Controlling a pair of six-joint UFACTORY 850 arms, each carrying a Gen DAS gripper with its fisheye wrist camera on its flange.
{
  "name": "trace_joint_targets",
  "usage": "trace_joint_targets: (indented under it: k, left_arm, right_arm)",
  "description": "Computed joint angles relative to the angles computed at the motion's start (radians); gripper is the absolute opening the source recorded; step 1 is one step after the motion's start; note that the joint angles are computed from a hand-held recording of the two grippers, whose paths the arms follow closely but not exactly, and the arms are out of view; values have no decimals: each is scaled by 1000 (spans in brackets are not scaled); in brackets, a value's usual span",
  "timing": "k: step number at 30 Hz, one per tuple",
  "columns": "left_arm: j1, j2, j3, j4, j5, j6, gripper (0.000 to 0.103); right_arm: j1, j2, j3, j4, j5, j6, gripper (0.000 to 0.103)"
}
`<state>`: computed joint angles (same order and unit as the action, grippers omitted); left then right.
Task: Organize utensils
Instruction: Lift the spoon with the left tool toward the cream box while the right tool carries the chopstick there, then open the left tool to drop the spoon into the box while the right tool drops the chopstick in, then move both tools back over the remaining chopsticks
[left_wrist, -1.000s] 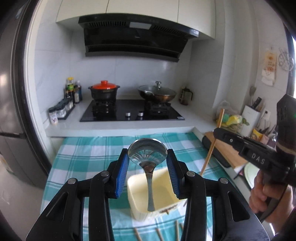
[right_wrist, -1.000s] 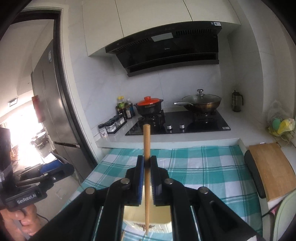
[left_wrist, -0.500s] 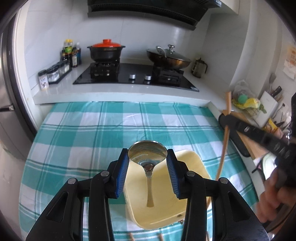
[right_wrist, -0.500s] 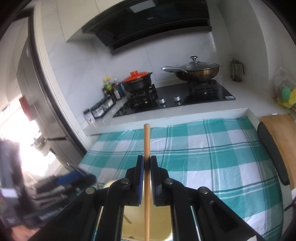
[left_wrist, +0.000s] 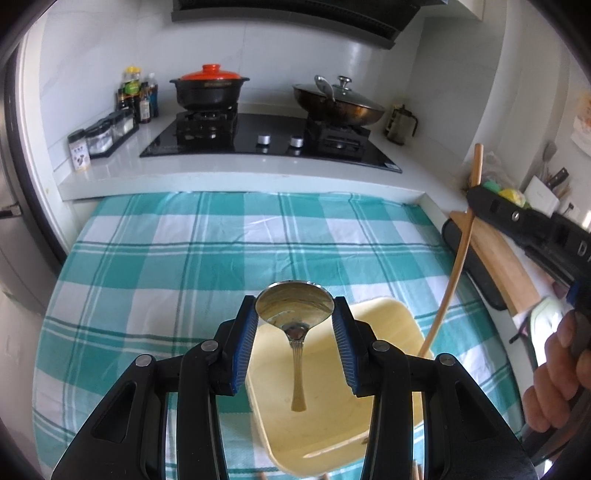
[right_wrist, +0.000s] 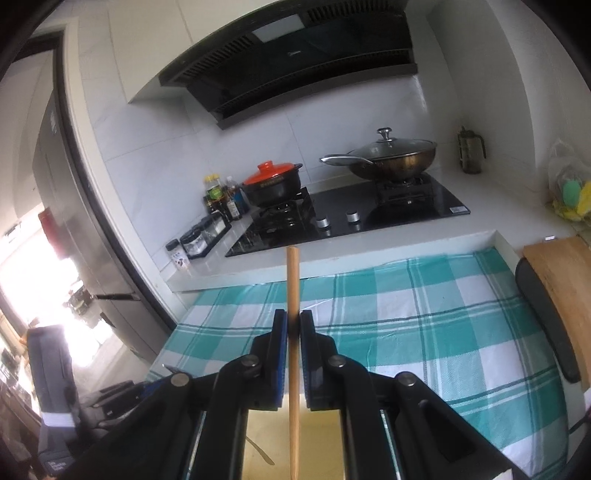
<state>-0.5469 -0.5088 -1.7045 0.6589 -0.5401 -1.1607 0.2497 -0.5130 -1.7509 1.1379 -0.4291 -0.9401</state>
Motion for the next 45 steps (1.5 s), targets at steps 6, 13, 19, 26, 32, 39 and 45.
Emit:
trace_joint_targets:
  k: [6,13,19,26,32,39,45]
  left_arm:
    - [9,-18,-8,-26,0,13,41]
    - [10,-53,-50,-52,-31,41,43]
    - [-13,16,40,109,-31,-125,83]
    - [-95,198,276,349,-88,-337,98]
    - [-203,341,506,396,-114,-437,98]
    - [-338,409,679,316,-147,-537,98]
    - [-439,389,703,324,-291,-684,102]
  right_arm:
    - [4,-33,-39,-111,-27,92,7]
    - [19,-101,-89,-355,-109,321,9]
    - [25,-86,-67,-448,-113,394,56]
    - [1,119,186,-425,-34,251,58]
    - [-38,351,490,-410,12,109,58]
    - [-105,613,840,-275,90,-83,58]
    - [-122,787,1068,-160,196,-180,58]
